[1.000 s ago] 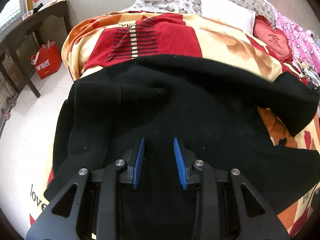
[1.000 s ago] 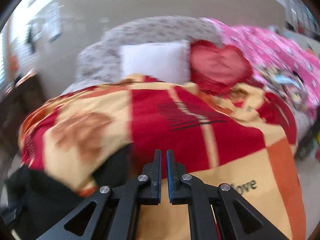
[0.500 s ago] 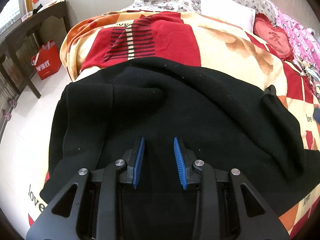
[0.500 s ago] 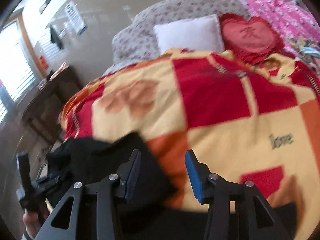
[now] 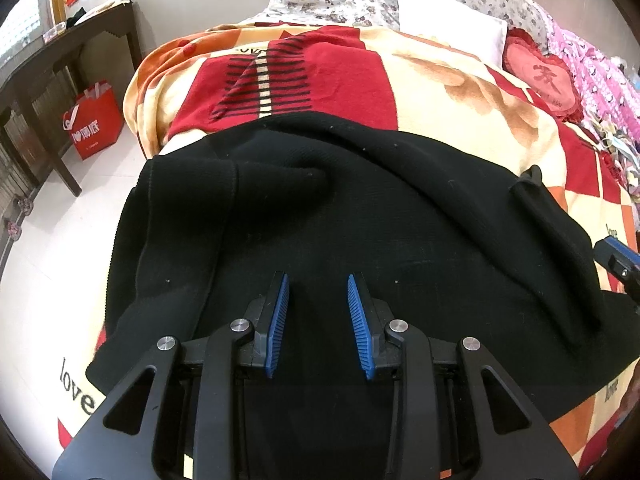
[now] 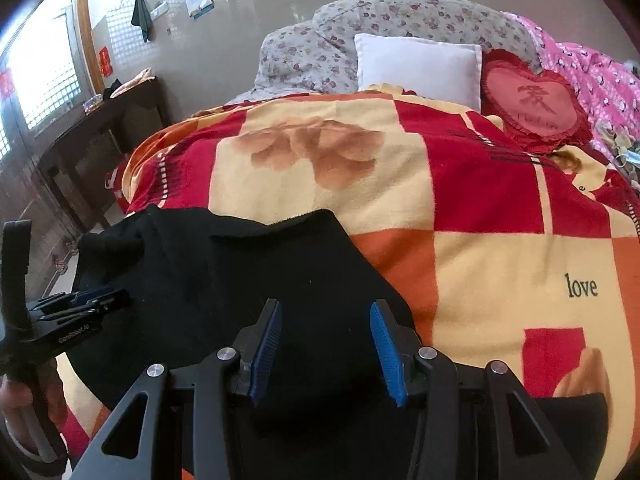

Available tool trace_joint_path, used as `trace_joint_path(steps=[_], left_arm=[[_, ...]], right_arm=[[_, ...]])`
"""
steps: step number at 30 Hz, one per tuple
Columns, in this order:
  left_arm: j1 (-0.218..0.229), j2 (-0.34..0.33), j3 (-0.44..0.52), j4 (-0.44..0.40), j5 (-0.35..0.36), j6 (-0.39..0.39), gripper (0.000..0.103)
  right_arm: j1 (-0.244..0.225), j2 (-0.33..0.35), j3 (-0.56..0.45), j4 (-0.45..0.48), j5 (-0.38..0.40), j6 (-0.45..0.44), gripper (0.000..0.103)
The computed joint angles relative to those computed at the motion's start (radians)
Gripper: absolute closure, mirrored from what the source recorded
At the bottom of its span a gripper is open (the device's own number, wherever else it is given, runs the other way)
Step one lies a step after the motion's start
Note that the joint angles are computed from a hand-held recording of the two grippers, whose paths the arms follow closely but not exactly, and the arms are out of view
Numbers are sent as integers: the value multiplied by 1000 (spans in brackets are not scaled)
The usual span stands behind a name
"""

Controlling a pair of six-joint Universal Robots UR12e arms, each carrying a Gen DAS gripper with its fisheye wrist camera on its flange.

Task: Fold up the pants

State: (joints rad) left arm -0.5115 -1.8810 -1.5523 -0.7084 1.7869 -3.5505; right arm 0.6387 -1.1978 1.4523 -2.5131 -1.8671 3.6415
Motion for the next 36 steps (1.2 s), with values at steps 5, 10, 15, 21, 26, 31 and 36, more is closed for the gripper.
trace_joint_path(steps=[5, 10, 15, 21, 26, 31, 36], left_arm=[[-2, 1, 2, -5, -1, -2, 68], [2, 8, -6, 10, -11, -15, 58], [17, 15, -11, 25, -28, -39, 47], [33, 23, -16, 40, -42, -68, 47], [44, 20, -12, 31, -63, -72, 47], [55, 30, -22, 45, -68, -88, 47], [72, 37, -28, 53, -97, -119, 47]], right_arm=[[-3, 0, -1, 5, 6, 6, 59], [-3, 1, -1, -1, 14, 9, 59], [-1, 6, -5, -44, 49, 2, 59], [10, 53, -68, -28, 106, -61, 58], [24, 111, -146, 67, 61, -99, 58], [-4, 91, -83, -54, 98, -35, 97], [-23, 12, 24, -209, -5, 52, 98]])
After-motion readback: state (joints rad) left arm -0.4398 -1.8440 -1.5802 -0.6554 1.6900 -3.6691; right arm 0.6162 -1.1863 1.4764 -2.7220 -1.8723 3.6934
